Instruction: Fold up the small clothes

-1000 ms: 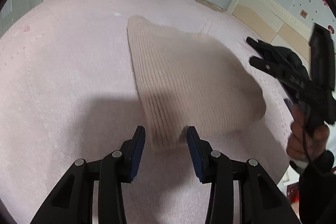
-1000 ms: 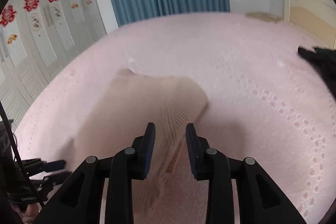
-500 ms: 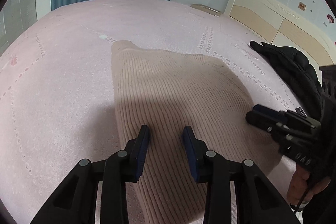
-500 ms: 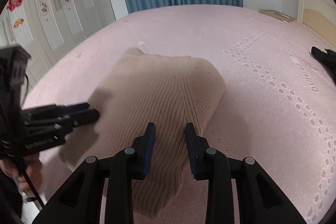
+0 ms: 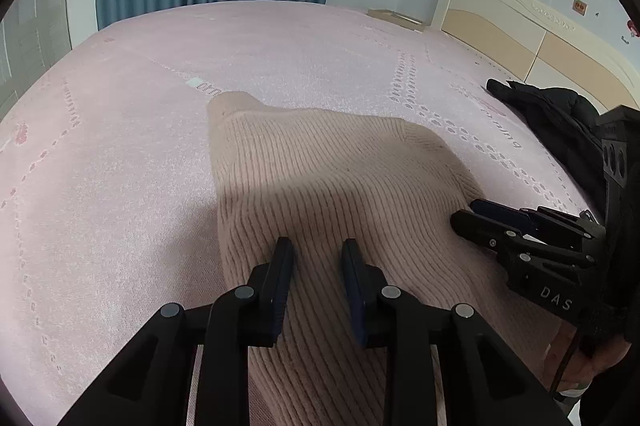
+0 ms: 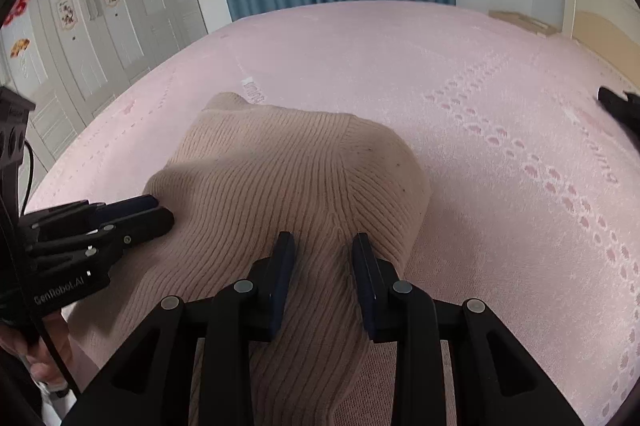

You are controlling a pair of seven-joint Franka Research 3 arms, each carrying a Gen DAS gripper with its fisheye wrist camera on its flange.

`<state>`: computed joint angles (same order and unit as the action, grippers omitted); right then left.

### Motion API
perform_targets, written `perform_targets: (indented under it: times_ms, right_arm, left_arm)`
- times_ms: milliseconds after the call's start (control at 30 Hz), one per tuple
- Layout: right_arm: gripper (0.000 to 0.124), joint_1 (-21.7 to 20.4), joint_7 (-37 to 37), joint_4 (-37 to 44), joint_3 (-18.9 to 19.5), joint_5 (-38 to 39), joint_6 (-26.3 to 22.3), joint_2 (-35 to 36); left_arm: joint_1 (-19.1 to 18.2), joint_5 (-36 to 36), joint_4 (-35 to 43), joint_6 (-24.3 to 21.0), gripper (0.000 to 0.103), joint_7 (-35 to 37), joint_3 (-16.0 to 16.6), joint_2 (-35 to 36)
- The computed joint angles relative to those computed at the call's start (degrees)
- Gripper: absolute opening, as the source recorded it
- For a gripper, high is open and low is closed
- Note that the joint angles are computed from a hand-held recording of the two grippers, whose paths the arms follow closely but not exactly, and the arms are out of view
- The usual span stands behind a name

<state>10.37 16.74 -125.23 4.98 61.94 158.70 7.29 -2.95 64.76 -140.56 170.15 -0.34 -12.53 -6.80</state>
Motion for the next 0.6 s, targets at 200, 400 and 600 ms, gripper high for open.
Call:
perform_targets:
  times_ms: [200, 400, 600]
  right_arm:
    - [0.029, 0.47, 2.04, -0.17, 0.03, -3.42, 1.56, 0.18]
    - [0.029, -0.18, 2.68, 0.07, -0.05, -3.84, -0.28, -0.13]
    - [0.029, -0.39, 2.49, 1.41, -0.05, -3.26, -0.08, 0.84]
  left_arm:
    - [0.61, -1.54, -1.13, 0.98, 0.025, 1.62, -0.03, -1.53]
    - [0.84, -8.43, 2.73, 2.48, 0.015, 10.98, 2.43, 2.84]
    - [1.70, -11.22, 6.20, 3.17, 0.012, 13.95, 4.75, 7.92]
